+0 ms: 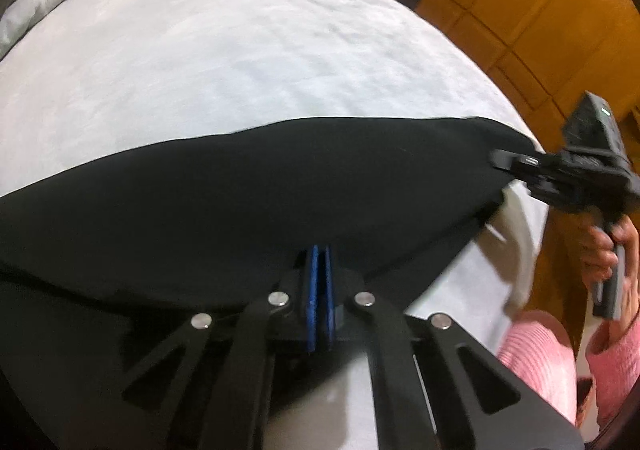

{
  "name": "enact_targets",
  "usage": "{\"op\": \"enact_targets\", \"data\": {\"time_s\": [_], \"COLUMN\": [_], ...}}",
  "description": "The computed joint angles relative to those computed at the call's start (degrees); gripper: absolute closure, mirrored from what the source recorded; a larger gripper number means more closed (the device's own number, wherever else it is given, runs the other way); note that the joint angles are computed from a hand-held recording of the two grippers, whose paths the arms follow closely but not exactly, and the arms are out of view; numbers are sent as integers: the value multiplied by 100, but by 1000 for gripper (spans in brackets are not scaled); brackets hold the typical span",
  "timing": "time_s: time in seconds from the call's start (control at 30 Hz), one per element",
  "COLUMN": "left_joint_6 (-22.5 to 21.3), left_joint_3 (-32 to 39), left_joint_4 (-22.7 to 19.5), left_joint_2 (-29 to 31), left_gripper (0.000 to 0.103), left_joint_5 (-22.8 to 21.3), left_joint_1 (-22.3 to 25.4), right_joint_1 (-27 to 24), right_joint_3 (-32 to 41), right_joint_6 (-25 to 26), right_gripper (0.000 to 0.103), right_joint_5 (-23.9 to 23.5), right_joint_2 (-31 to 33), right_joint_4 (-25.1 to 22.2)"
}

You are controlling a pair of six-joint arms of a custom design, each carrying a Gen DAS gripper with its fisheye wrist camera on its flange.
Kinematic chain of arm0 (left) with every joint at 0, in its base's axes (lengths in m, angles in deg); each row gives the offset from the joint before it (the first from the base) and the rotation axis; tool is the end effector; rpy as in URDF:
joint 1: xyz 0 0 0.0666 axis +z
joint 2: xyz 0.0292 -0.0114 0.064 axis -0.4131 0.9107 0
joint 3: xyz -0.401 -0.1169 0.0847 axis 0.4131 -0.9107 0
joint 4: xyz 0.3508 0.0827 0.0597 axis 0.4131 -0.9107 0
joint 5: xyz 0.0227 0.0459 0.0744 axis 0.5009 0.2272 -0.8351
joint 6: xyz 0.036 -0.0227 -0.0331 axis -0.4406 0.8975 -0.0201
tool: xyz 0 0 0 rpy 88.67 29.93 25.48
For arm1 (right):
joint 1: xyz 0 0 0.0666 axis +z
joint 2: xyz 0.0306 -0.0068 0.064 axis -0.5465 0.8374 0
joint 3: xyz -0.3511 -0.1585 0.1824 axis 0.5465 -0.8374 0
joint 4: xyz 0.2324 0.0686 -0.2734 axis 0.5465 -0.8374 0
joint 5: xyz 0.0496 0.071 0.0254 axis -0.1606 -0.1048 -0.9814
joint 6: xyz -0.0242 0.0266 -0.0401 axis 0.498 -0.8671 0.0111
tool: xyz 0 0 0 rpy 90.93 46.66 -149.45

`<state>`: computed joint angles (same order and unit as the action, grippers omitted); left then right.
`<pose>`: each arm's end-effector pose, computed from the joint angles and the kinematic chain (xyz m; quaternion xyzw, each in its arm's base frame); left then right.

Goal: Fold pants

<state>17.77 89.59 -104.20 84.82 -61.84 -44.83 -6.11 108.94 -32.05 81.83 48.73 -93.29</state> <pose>0.4247 -0.1753 0.5420 0.2868 0.9101 -0.2398 0.1790 0.3008 0.1562 0.5263 0.2788 0.8770 0.3058 0.2441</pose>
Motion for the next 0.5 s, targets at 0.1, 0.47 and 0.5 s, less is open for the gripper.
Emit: {"op": "enact_targets", "data": {"time_s": [0.1, 0.47, 0.5], "left_joint_6": [-93, -65, -14], "left_joint_3": [-261, 74, 176], "left_joint_4": [-205, -856, -963], "left_joint_2": [-107, -162, -117], "left_gripper": [100, 46, 45], "left_joint_5": [89, 580, 541], "left_joint_1": [-175, 764, 924], "right_joint_1": [-30, 814, 886], "right_joint_3": [72, 2174, 2246], "right_joint_6": [-107, -256, -202], "right_gripper": [97, 57, 57], "right_joint_5": [4, 2370, 2473], "right_joint_2": [271, 1184, 1162], "right_joint_4": [-678, -3542, -3454]}}
